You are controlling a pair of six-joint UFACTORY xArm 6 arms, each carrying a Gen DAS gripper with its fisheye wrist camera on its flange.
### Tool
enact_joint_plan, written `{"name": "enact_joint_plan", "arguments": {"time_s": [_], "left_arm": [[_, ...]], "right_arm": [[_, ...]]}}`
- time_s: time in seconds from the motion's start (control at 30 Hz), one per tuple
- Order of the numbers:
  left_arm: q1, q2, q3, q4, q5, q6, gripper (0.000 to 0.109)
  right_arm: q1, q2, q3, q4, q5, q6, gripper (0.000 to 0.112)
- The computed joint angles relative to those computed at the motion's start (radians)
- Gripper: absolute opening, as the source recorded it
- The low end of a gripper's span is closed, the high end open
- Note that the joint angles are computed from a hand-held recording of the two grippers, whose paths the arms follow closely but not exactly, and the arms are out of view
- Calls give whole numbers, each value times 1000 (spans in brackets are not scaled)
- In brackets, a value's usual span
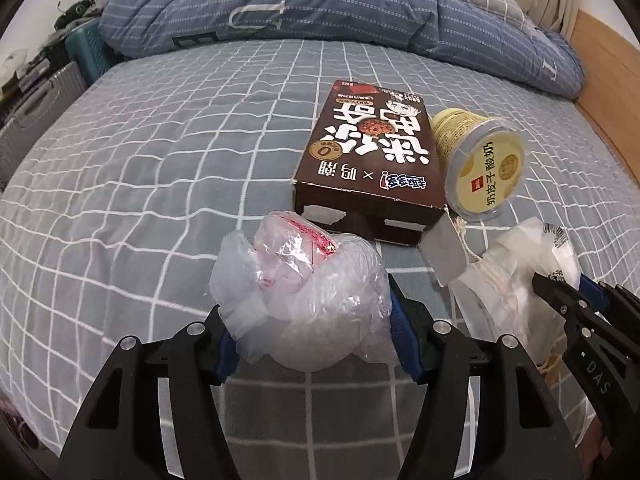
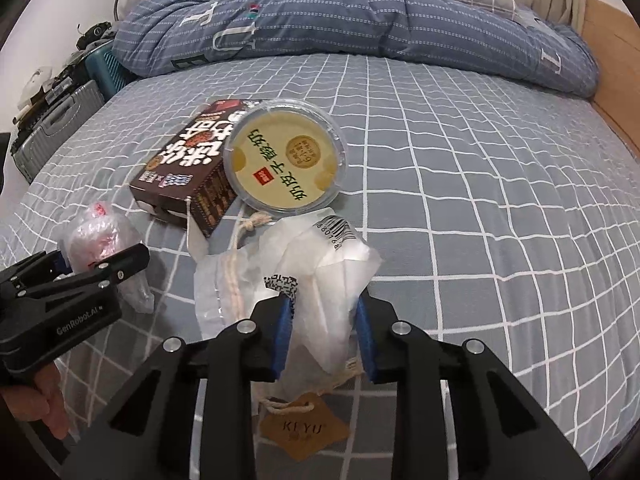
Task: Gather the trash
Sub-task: 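Lift the clear plastic bag and white bag off the bed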
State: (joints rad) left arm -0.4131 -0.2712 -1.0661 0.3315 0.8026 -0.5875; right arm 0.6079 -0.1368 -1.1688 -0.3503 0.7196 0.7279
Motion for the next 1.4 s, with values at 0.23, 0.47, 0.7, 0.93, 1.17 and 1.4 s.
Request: {"name": "enact_joint_plan", "arguments": {"time_s": [0.23, 0.47, 0.7, 0.93, 1.17, 1.4], "left_arm": [[-20, -75, 45, 10, 42, -12, 60], [-39, -163, 95, 6, 72, -32, 60], [-58, -232, 117, 13, 115, -49, 60], [-81, -296, 135, 27, 144, -82, 60], [-118, -358, 153, 46, 184, -117, 60], [-176, -432, 175, 72, 245, -162, 60]], "right_arm": [[26, -51, 30, 3, 5, 45, 26], [69, -88, 29, -24, 41, 66, 26], [101, -124, 19, -53, 79, 99, 26], [134, -163, 21, -77, 125, 125, 26], [195, -216, 35, -112, 185, 173, 26], [255, -284, 58, -148, 247, 232, 26]]}}
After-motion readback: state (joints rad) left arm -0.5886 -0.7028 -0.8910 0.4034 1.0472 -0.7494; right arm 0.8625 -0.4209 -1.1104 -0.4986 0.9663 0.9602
